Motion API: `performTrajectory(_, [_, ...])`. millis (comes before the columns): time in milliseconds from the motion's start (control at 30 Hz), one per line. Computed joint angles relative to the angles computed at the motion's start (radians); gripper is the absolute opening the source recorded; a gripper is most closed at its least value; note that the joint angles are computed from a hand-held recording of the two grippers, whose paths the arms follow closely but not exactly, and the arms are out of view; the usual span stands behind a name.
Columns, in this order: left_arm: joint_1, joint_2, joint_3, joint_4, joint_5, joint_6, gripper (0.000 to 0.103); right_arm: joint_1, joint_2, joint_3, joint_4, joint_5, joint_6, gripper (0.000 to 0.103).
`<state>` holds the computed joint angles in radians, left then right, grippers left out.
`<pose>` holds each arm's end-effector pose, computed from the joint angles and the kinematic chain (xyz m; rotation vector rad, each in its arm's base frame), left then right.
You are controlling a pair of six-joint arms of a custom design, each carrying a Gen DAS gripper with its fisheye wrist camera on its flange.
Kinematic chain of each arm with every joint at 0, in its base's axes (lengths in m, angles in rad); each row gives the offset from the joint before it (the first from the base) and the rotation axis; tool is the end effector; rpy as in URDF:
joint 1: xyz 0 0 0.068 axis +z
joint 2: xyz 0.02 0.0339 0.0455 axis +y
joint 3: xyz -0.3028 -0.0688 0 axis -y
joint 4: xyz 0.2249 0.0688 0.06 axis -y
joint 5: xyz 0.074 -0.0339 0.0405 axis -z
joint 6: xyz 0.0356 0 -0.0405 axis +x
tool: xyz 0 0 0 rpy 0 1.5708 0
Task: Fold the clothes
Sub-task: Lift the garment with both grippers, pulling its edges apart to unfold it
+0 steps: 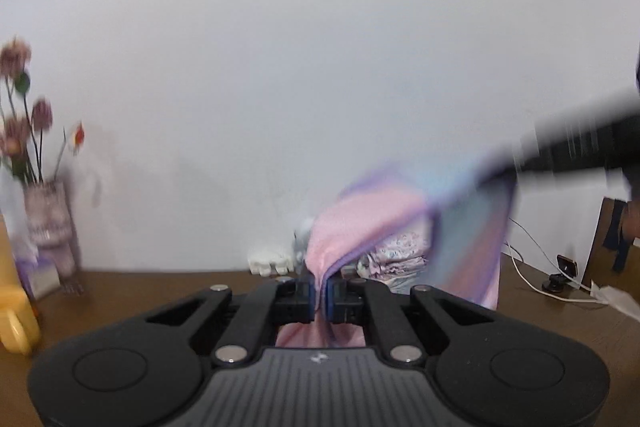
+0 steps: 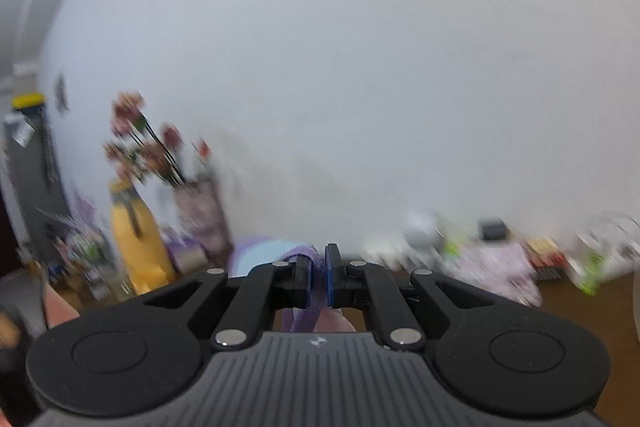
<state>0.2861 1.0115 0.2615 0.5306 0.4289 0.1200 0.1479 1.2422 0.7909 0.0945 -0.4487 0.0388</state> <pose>0.1659 0.0334 0.2376 0.1588 1.7638 -0.0902 0.2452 0.0521 0.3190 -0.4056 1.8869 0.5565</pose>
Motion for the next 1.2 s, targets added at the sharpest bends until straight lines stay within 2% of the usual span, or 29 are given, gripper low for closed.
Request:
performTrajectory(100, [0.002, -0.032, 0.02, -0.089, 0.031, 0.052, 0.004, -0.033, 0.013, -0.091, -0.062, -0.001, -0.111, 0.006])
performTrajectory(200, [-0.096, -0.022, 0.009, -0.127, -0.029, 0.094, 0.004, -0.009, 0.064, -0.202, -0.045, 0.023, -0.228, 0.008])
performTrajectory(267, [-0.166, -0.016, -0.009, -0.129, -0.075, 0.104, 0.004, 0.03, 0.094, -0.276, 0.02, 0.064, -0.287, 0.011])
performTrajectory(367, [-0.274, 0.003, -0.021, -0.125, -0.154, 0.101, 0.004, 0.096, 0.124, -0.396, 0.196, 0.124, -0.325, 0.022])
performTrajectory(467, [-0.334, 0.02, -0.026, -0.116, -0.2, 0.096, 0.004, 0.163, 0.127, -0.46, 0.317, 0.15, -0.34, 0.025])
performTrajectory(567, [-0.363, 0.003, -0.021, -0.134, -0.23, 0.085, 0.004, 0.227, 0.075, -0.493, 0.324, 0.186, -0.384, 0.037])
performTrajectory(633, [-0.365, -0.003, -0.002, -0.154, -0.231, 0.085, 0.004, 0.268, 0.047, -0.515, 0.33, 0.215, -0.42, 0.038])
performTrajectory(767, [-0.432, -0.019, 0.0, -0.167, -0.263, 0.111, 0.004, 0.329, 0.02, -0.568, 0.414, 0.321, -0.457, 0.038])
performTrajectory(833, [-0.485, -0.03, -0.007, -0.167, -0.293, 0.113, 0.004, 0.325, 0.019, -0.562, 0.424, 0.339, -0.439, 0.038])
performTrajectory(967, [-0.554, -0.055, -0.015, -0.161, -0.318, 0.107, 0.004, 0.297, 0.006, -0.519, 0.341, 0.303, -0.424, 0.036])
performTrajectory(1033, [-0.582, -0.074, -0.021, -0.157, -0.324, 0.11, 0.004, 0.292, 0.011, -0.501, 0.302, 0.31, -0.412, 0.029])
performTrajectory(1067, [-0.598, -0.093, -0.029, -0.158, -0.335, 0.122, 0.004, 0.277, 0.031, -0.491, 0.297, 0.309, -0.396, 0.017])
performTrajectory(1100, [-0.616, -0.11, -0.039, -0.155, -0.353, 0.137, 0.004, 0.26, 0.037, -0.485, 0.29, 0.306, -0.373, 0.012])
performTrajectory(1200, [-0.639, -0.14, -0.075, -0.145, -0.386, 0.163, 0.004, 0.154, 0.046, -0.467, 0.283, 0.231, -0.283, 0.007])
